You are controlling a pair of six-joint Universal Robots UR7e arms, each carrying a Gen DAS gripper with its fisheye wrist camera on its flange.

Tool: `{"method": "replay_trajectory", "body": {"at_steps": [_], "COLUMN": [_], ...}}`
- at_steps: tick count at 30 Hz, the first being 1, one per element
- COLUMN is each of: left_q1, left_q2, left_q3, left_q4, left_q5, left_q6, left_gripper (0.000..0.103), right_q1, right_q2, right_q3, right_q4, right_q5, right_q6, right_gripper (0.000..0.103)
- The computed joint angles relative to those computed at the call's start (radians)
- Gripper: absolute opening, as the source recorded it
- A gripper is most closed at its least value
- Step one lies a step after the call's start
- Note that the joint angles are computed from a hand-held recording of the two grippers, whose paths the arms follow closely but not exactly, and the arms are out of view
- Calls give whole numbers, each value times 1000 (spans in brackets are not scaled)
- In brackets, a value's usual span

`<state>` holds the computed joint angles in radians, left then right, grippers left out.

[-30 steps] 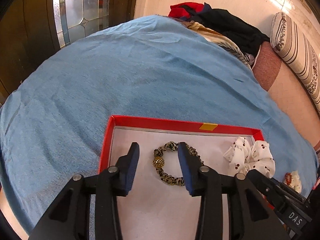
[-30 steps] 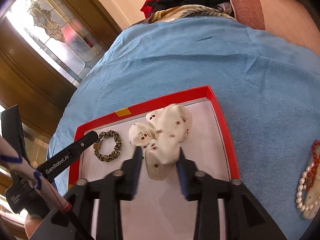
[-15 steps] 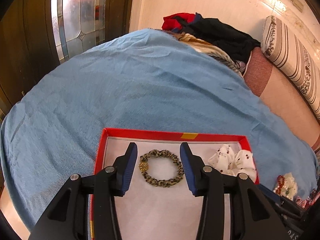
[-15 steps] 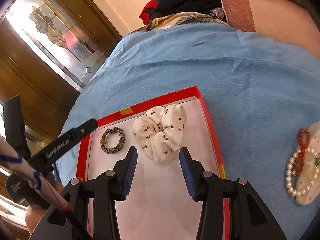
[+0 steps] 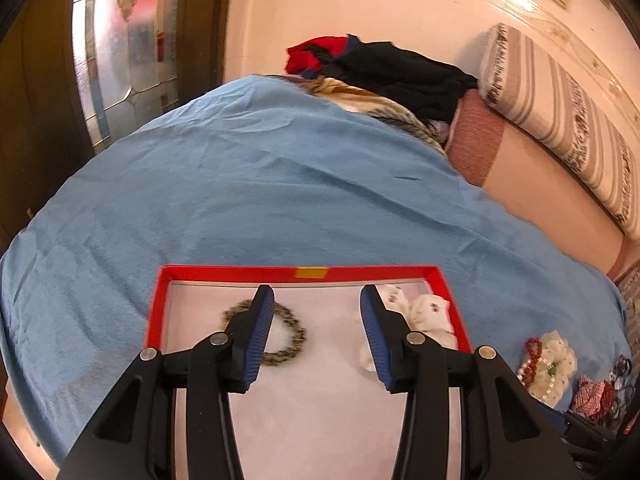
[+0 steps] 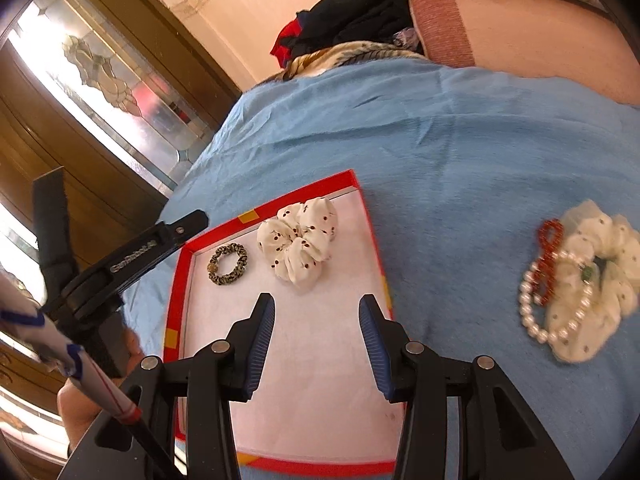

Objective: Organize jewelry
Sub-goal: 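Grasp the pearl bracelet with the left gripper while the right gripper grasps the gingham scrunchie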

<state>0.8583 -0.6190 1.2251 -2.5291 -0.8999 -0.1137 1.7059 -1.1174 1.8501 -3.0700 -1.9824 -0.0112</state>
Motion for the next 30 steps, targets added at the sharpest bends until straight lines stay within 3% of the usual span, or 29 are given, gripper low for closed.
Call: {"method": "replay_trajectory", "body": {"at_steps": [11, 18, 23, 27, 30], "left_q1": [-72, -97, -115, -133, -144], "left_q2": [41, 79, 112, 141, 167], "left_q3": [30, 24, 27, 33, 23], "left_q4": [-40, 47, 115, 137, 167], "left_q5": [-120, -329, -450, -455, -452], "left_q6": [103, 134, 201, 233, 252], "left_gripper": [43, 43, 37, 34, 27], "right_q1": [-47, -138, -228, -296, -301], "right_q2": [-225, -403, -466, -506, -522], "right_q3": [248, 384, 451, 465, 468], "right_q4": [-163, -299, -416, -373, -395], "right_q5": [-12, -48, -29, 29, 30], "right_q6": [-19, -45, -70, -47, -73], "right_gripper": [48, 48, 48, 48, 48]}}
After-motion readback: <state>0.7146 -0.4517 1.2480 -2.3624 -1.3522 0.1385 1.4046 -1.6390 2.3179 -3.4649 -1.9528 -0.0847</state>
